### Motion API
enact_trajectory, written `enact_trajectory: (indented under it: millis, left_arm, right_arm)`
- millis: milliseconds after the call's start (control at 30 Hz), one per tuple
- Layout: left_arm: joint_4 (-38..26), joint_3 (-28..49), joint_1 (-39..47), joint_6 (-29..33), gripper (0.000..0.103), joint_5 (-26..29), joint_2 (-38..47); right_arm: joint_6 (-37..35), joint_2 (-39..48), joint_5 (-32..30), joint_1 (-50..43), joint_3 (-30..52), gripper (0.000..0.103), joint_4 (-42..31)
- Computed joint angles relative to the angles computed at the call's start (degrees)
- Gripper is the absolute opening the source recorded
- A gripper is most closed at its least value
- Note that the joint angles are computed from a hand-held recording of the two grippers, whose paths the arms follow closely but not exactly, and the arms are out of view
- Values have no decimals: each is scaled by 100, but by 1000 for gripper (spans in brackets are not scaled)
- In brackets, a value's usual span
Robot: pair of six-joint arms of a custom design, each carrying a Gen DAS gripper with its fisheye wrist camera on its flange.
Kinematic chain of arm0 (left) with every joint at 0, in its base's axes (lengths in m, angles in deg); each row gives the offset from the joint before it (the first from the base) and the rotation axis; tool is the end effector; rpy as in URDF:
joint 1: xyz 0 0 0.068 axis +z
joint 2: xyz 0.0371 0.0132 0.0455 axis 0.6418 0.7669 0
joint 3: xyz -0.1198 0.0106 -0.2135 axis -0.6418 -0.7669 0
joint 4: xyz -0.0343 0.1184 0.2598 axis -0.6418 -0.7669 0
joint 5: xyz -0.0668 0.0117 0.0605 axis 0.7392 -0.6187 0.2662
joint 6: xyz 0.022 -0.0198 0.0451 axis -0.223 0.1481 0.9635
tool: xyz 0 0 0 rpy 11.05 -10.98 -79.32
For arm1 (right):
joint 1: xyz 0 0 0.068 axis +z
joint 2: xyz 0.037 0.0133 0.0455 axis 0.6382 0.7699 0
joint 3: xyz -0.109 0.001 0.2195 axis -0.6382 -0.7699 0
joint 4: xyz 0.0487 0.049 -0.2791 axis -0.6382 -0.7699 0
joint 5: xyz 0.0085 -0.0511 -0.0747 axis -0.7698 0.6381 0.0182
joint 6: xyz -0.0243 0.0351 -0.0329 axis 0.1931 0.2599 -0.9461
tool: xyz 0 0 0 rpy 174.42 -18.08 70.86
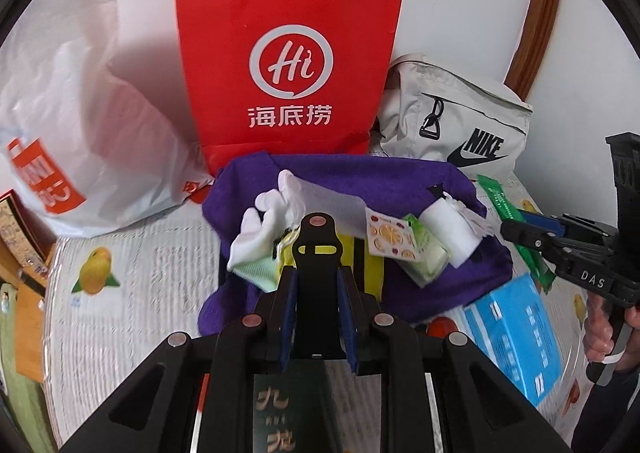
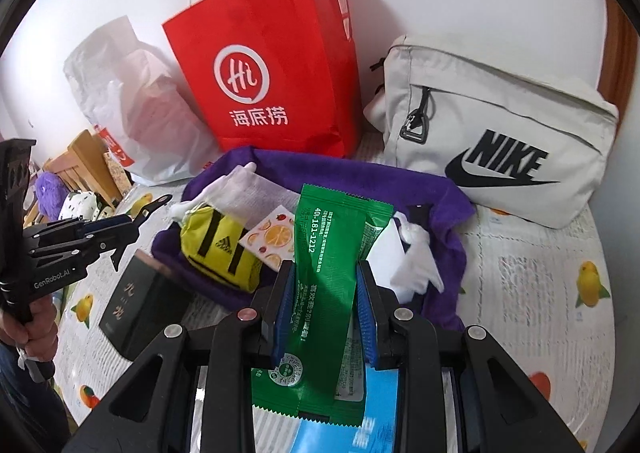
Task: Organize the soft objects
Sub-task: 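Lower the green packet and strap onto the towel and open both grippers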
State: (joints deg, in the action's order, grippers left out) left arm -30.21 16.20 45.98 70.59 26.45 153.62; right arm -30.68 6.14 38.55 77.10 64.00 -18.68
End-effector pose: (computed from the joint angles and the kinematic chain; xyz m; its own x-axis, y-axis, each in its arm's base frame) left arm 0.3138 0.0164 0.1333 -0.6789 0.3983 -0.6168 0.5732 0.8125 -0.1062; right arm 0.2180 0.1518 0.1131 -0.7409 0.1873 -0.6450 0.0832 0.9785 0.1886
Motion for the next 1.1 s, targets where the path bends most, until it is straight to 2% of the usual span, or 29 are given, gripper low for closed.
enact_trajectory:
  millis: [167, 400, 833, 933, 1033, 1100]
  left_arm:
    - [112, 453, -375, -301, 20, -159, 599]
    - [230, 1022, -805, -589, 20, -303, 1326]
    - [270, 1816, -1234, -943, 20, -725, 2542]
    - [236, 1906, -1268, -1018, 21, -743, 2660]
    - [115, 1969, -1291, -1041, 36, -711, 2677]
    - [156, 1882, -1326, -1050, 50, -760, 2590]
  right_arm:
    - [-324, 599, -338, -446, 288, 30, 303]
    - [-421, 1469, -860, -918, 739, 30, 632]
    - [-539, 2640, -1244, -1340, 1434, 32, 556]
    - [-540, 2706, -1305, -1367, 1473, 36, 608]
    - [-575, 2744, -1326, -1372, 1513, 40, 608]
    - [-547, 2706, -1370, -1387, 1463, 44, 650]
